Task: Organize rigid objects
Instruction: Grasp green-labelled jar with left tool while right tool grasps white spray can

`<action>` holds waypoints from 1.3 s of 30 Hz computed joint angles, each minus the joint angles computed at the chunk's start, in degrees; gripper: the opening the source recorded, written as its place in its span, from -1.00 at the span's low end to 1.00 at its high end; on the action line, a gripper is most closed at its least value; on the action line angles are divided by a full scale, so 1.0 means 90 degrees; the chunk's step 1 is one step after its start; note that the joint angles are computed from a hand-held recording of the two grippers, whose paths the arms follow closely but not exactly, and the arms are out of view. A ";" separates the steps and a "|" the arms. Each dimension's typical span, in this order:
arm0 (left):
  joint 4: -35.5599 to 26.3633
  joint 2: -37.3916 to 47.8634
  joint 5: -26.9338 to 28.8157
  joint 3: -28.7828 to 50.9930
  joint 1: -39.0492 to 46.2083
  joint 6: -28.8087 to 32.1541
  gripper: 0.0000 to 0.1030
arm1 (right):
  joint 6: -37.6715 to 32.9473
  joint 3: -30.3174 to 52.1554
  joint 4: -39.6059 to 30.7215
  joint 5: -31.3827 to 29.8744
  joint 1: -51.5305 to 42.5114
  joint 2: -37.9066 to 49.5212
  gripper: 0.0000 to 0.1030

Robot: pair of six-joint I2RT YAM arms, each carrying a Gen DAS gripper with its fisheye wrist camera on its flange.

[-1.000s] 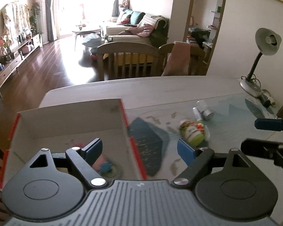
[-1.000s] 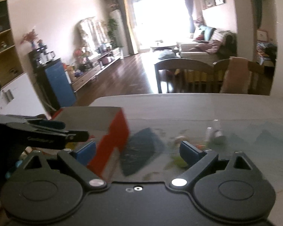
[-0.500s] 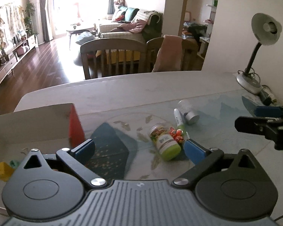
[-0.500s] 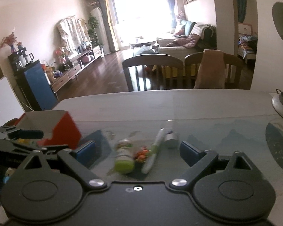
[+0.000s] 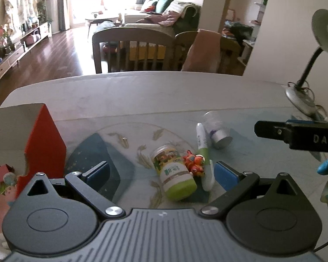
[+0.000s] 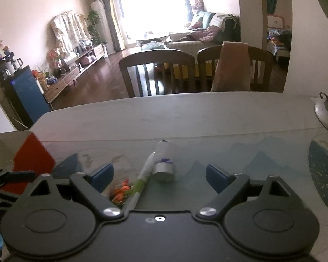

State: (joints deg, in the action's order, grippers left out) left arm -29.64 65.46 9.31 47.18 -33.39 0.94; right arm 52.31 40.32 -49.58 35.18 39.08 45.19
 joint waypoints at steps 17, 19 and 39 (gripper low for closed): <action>0.1110 0.1263 -0.0639 -0.0124 -0.0511 -0.0730 0.96 | -0.1373 -0.0814 0.2364 -0.1520 -0.2029 0.1066 0.46; 0.1125 0.1424 -0.0652 -0.0088 -0.0492 -0.0771 0.96 | -0.1376 -0.0857 0.2535 -0.1600 -0.2119 0.1229 0.45; 0.1249 0.1904 -0.0131 0.0012 -0.0513 -0.0883 -0.08 | -0.1330 -0.1018 0.3107 -0.2353 -0.2622 0.1669 -0.23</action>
